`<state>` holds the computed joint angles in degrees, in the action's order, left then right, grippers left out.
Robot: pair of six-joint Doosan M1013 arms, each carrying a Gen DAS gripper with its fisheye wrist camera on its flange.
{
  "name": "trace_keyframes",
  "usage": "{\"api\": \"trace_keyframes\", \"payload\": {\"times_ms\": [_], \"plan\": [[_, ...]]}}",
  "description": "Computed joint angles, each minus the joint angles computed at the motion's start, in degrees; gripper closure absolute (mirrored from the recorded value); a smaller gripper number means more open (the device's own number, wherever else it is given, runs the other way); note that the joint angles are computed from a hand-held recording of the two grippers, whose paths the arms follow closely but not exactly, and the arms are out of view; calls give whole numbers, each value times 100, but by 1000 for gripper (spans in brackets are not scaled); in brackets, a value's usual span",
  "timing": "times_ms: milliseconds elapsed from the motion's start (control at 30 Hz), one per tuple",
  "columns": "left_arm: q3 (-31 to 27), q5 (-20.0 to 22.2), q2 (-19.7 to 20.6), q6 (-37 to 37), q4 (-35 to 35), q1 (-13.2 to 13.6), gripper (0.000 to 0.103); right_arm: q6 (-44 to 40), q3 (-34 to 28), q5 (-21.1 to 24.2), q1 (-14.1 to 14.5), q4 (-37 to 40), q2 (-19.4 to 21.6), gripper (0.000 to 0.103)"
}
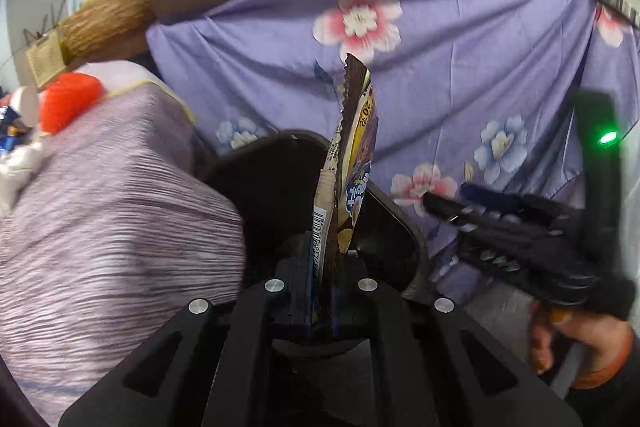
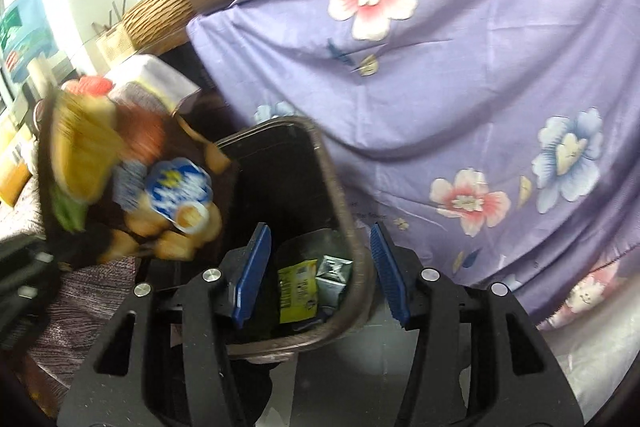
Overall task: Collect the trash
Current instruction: 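Move both tools over the black bin and drop the wrappers inside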
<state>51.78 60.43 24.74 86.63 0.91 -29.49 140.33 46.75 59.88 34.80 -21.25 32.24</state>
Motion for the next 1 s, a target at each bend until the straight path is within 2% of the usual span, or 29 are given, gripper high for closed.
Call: {"api": "trace_keyframes", "payload": {"times_ms": [167,233,300,333,400,433,467,533,633,767,1000], "plan": [[-206,309,243,5,-1,-49,96,340,281,-2,-22,-300,-211,50],[-259,411,318,-52,46,-67,96,485,388,13,-37,-405,-293,40],[-246,429,345,-67,95,-83,95,642,494,6,-36,-538,-361,38],[-232,433,341,-71,104,-94,92,668,509,18,-45,-551,-374,38],[-239,474,351,-20,20,-91,69,705,520,65,-60,-558,-386,38],[-196,415,321,-33,47,-100,44,721,526,78,-70,-547,-392,38],[-105,270,257,-84,126,-113,28,735,536,76,-78,-539,-400,38],[26,41,168,-77,107,-115,24,762,538,84,-80,-558,-406,38],[18,112,116,-49,69,-105,20,760,521,103,-88,-579,-407,38],[151,-41,-63,-2,74,-105,11,749,484,86,-94,-524,-398,38],[334,-245,-375,-192,57,-21,6,462,238,27,-53,-333,-288,37]]}}
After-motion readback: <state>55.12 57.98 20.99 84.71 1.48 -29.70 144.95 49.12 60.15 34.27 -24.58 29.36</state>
